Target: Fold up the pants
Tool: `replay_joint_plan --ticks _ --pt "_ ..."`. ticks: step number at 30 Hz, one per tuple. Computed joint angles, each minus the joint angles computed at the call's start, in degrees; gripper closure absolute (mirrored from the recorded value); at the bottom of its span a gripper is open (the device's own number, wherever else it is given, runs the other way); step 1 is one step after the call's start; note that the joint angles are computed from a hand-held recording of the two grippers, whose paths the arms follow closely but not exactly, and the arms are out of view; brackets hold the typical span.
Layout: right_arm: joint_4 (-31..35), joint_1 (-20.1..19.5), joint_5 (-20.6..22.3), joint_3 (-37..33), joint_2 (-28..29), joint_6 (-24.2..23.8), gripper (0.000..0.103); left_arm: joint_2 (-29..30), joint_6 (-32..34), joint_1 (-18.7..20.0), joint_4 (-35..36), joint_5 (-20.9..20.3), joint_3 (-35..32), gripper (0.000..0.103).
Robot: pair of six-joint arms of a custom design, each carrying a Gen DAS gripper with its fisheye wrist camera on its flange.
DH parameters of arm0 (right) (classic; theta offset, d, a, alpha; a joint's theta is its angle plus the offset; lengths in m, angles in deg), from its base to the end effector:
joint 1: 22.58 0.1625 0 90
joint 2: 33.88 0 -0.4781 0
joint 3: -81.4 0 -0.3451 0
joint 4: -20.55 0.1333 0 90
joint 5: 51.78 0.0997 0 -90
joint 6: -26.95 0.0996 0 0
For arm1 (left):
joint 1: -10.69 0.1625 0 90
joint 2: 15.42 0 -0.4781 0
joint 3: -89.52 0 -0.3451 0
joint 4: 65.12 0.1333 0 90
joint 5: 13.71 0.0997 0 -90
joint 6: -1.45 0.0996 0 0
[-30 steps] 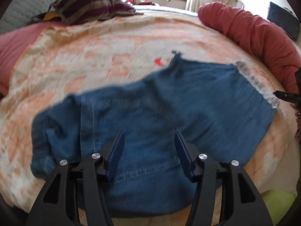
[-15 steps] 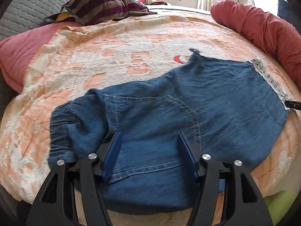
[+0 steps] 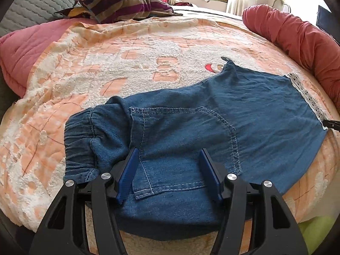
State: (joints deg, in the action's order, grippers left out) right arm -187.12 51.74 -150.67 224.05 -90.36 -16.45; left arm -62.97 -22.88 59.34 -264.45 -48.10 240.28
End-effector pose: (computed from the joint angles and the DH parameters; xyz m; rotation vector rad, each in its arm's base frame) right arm -0.0009 -0.4396 0.1849 0.5860 -2.6207 0.5559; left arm -0.0688 -0.4043 0.1340 0.2727 2.2552 -0.7514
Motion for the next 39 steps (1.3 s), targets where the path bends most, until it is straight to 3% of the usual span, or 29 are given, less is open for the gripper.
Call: replay_joint_plan --ticks 6,8,10,14,15,26,39 --pt "-6.19 1.64 2.13 1.4 -1.37 -0.19 0.054 -0.73 -2.46 -1.95 0.66 0.79 0.94 0.041" --pt "-6.77 2.48 3.66 1.6 -1.46 -0.15 0.052 -1.48 -3.56 -2.88 1.37 1.2 1.27 0.037" --pt "-8.04 3.78 4.14 1.76 -0.61 -0.17 0.043 -1.82 -4.02 -4.18 0.96 1.82 1.81 0.035" --pt "-9.39 6.86 4.67 1.55 1.65 -0.51 0.034 -2.63 -4.94 -7.04 2.01 2.86 2.25 0.033" --pt "-10.41 7.55 4.38 1.64 2.35 -0.57 0.032 -2.67 -5.17 -7.62 2.26 2.97 2.28 0.028" --pt "-16.39 14.6 -0.45 0.47 12.13 -2.44 0.021 0.63 -3.13 -10.34 1.18 1.31 0.17 0.008" --pt "-14.93 17.22 -4.9 -3.56 18.13 -0.65 0.016 3.53 -0.55 -6.29 5.51 -1.28 -5.02 0.007"
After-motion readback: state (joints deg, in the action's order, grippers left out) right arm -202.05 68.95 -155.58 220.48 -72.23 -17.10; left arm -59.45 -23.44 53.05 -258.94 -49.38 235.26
